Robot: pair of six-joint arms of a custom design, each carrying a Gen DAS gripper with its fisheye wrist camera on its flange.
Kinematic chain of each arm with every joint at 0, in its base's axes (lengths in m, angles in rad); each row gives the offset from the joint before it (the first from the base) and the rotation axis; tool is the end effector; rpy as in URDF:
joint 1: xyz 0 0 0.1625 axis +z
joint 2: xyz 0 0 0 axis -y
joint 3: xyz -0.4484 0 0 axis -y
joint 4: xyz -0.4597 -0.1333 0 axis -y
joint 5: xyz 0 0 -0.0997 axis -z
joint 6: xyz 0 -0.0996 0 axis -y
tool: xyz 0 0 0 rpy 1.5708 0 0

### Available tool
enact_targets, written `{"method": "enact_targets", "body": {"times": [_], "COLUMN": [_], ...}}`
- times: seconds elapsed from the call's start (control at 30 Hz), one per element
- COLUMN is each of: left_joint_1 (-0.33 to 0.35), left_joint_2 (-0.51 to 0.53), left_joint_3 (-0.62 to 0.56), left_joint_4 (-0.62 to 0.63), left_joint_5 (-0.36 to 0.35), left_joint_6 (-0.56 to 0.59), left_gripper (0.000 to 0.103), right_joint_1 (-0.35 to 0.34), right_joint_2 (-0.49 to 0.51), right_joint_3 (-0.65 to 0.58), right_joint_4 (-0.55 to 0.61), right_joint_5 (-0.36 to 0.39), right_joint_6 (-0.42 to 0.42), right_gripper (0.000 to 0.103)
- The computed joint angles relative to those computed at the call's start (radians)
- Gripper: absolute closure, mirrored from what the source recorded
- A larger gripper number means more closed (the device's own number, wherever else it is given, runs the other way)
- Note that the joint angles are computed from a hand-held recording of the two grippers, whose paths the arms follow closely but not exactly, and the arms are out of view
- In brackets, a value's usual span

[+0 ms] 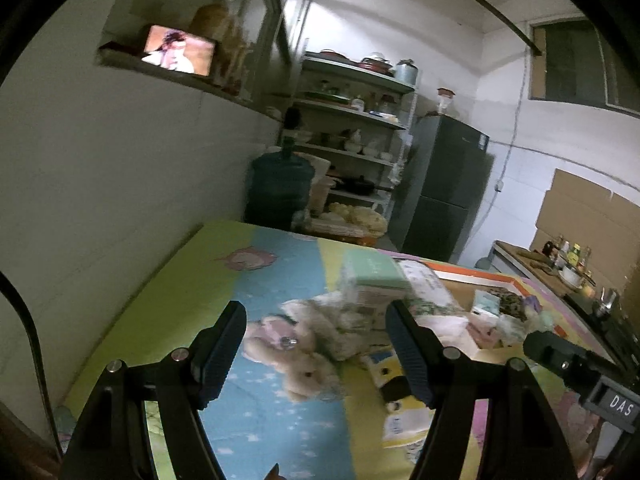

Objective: Organize soft objects
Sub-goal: 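Grasp the yellow snack bag with the right tool while the left tool grasps the pink plush bunny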

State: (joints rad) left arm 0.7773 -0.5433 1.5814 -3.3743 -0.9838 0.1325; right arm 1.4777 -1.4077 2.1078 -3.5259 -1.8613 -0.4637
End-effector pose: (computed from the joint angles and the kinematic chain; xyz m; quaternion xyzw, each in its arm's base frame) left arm -0.4000 -0.6580 0.0076 0.2999 0.8428 -0.4252 0.1378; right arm 0.0536 -0.5534 0.3739 0.0640 -0.8029 0.5264 0.2723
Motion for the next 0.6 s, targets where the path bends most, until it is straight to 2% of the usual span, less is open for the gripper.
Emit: {"method": "enact_targets", "body": {"times": [0.33, 0.6], "left_joint_1": [0.036, 0.063], "left_joint_2": [-0.008, -0.009], "left_joint_3": [0.016, 0.008], "left_joint_4": [-0.060, -0.045], "left_joint_5": [0.034, 0.035], "left_joint_6": [0.045, 0.028], "left_gripper": [0.031, 0.031], "right_joint_1": [-0.007, -0.012], "right_joint_2": [0.091, 0.150], "right_joint_3": [-0.052, -0.099], "right_joint_4": [0.102, 0.166], "right_joint_5": [0.000, -0.018], "right_joint_6": [0.027, 0.044], "right_gripper": [0.043, 0.043]}}
